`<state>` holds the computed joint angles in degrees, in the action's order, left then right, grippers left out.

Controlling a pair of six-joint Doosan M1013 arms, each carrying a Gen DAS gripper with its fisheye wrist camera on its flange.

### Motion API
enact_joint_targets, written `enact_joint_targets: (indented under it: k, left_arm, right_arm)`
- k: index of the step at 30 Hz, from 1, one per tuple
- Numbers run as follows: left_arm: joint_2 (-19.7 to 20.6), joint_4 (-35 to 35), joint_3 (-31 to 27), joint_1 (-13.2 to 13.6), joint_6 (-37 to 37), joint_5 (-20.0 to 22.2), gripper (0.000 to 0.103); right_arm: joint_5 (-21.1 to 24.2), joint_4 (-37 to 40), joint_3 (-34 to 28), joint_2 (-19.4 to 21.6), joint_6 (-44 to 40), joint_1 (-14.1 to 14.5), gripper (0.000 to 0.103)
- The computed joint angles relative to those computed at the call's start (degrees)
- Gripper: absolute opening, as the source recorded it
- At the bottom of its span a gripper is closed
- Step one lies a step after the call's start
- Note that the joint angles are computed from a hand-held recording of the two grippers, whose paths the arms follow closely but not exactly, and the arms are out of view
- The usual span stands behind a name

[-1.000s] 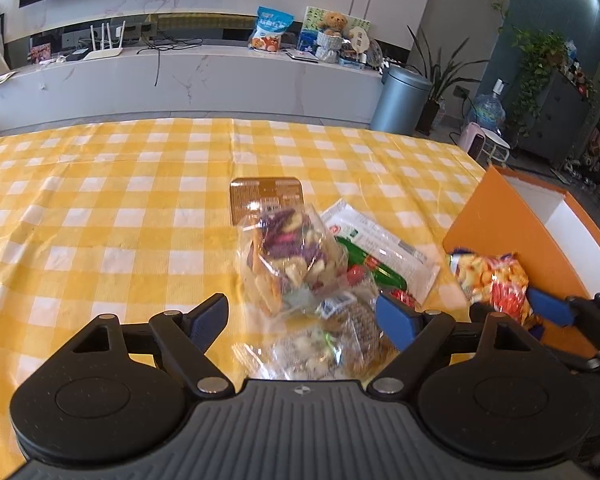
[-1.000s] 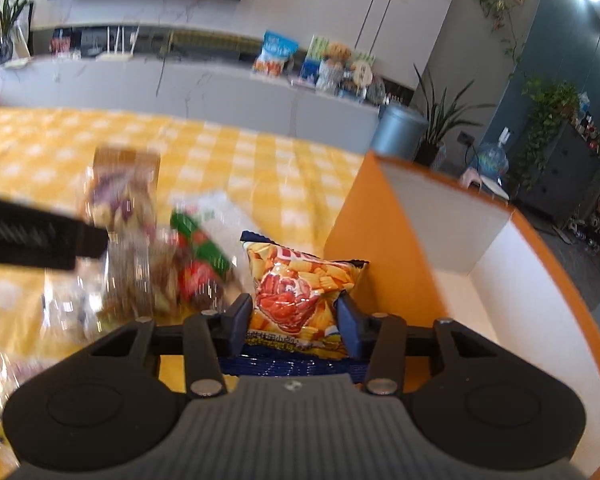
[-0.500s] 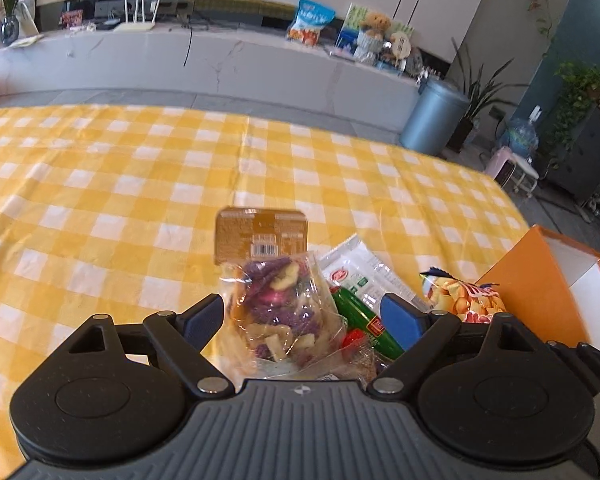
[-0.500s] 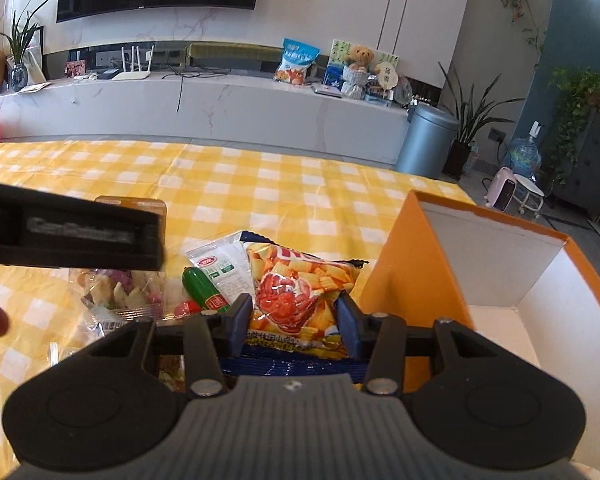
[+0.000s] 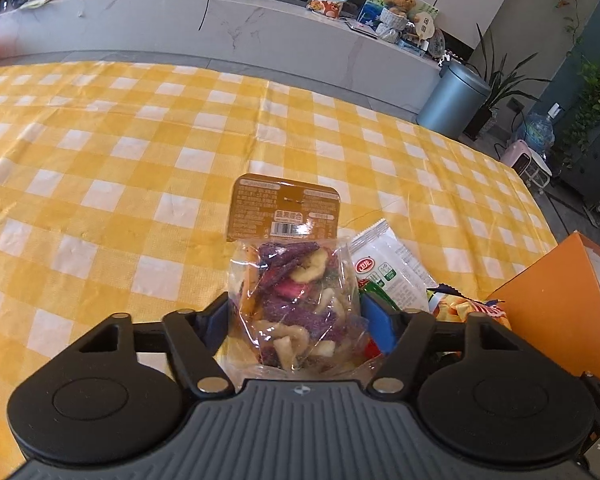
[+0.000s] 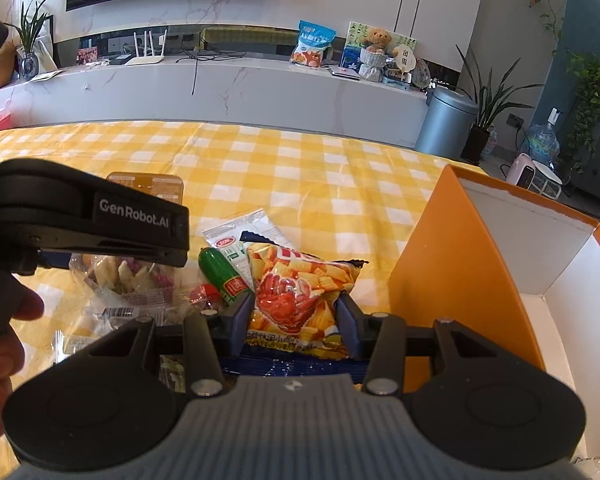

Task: Organize snacks
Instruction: 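Grasp the orange MIXI chip bag with the right tool while the left grasps the purple chip bag, then carry both chip bags over the orange box and release them inside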

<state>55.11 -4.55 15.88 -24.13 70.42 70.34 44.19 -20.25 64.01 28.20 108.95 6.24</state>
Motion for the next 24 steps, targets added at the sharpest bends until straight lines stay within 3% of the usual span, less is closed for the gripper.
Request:
enact_joint_targets:
  k: [4, 8, 18, 24]
  left_arm:
    - [0.1, -0.4, -0.2, 0.2, 0.2, -0.1, 0.069]
    - [-2.3, 0.8, 4.0, 0.1, 0.5, -4.7, 0.068]
    - [-6.2, 3.6, 8.5, -0.8, 4.1, -9.9, 0.067]
    - [-10.4, 2.6, 14.0, -1.3, 6.1, -12.9, 0.067]
  right_arm:
    - [-0.5, -0.1, -0.1, -0.1, -0.1, 0.0, 0.045]
    - [-2.0, -0.8, 0.4, -0.5, -0.2, 0.1, 0.045]
    - [-5.9, 0.9, 2.0, -2.7, -0.6, -0.6, 0.045]
    - [-9.6, 2.6, 4.6, -5.8, -0.1, -1.2, 0.045]
